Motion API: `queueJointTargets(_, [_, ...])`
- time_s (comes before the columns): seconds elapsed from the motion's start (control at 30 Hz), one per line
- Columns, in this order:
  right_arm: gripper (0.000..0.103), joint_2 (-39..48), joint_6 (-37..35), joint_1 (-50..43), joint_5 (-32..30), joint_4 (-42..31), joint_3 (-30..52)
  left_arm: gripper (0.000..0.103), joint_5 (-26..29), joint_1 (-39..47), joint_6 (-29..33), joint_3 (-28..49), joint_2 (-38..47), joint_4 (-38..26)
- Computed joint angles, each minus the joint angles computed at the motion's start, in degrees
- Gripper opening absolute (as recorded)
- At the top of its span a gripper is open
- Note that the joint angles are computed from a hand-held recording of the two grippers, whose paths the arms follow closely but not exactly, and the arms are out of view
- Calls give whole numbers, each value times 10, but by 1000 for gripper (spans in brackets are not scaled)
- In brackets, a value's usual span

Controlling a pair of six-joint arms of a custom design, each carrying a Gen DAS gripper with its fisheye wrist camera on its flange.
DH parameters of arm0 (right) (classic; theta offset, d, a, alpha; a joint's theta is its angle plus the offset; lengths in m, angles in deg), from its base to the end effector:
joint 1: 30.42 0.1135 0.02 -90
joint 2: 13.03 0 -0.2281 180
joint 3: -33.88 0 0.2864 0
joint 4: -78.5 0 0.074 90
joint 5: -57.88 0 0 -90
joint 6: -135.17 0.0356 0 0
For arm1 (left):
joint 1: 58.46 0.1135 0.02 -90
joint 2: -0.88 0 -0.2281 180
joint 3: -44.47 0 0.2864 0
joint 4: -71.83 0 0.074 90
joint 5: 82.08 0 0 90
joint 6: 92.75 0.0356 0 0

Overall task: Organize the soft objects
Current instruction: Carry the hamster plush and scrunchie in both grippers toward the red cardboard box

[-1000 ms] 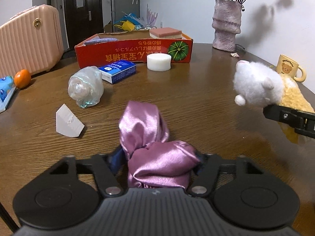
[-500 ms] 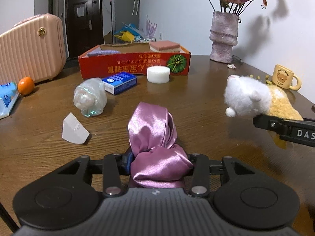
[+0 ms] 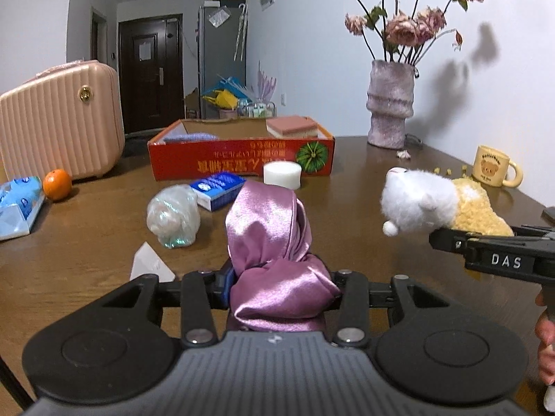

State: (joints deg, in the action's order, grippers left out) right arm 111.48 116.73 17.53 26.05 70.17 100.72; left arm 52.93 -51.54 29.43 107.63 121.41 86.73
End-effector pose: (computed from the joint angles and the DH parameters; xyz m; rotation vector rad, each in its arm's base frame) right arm 0.2503 0.2323 -0.0253 0.6615 1.9716 -0.1994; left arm 0.3638 0.0188 0.0018 0.8226 1.9408 -0.5041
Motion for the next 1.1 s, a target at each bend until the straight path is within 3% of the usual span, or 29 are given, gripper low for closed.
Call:
queueJointTargets(0.53, [57,-4,-110,-34,1,44,48,42,24,6,-97,54,-11,29])
queueJointTargets(1.1, [57,66,-251,-97,-16,119,173,42,1,-14,-198,204,63,43])
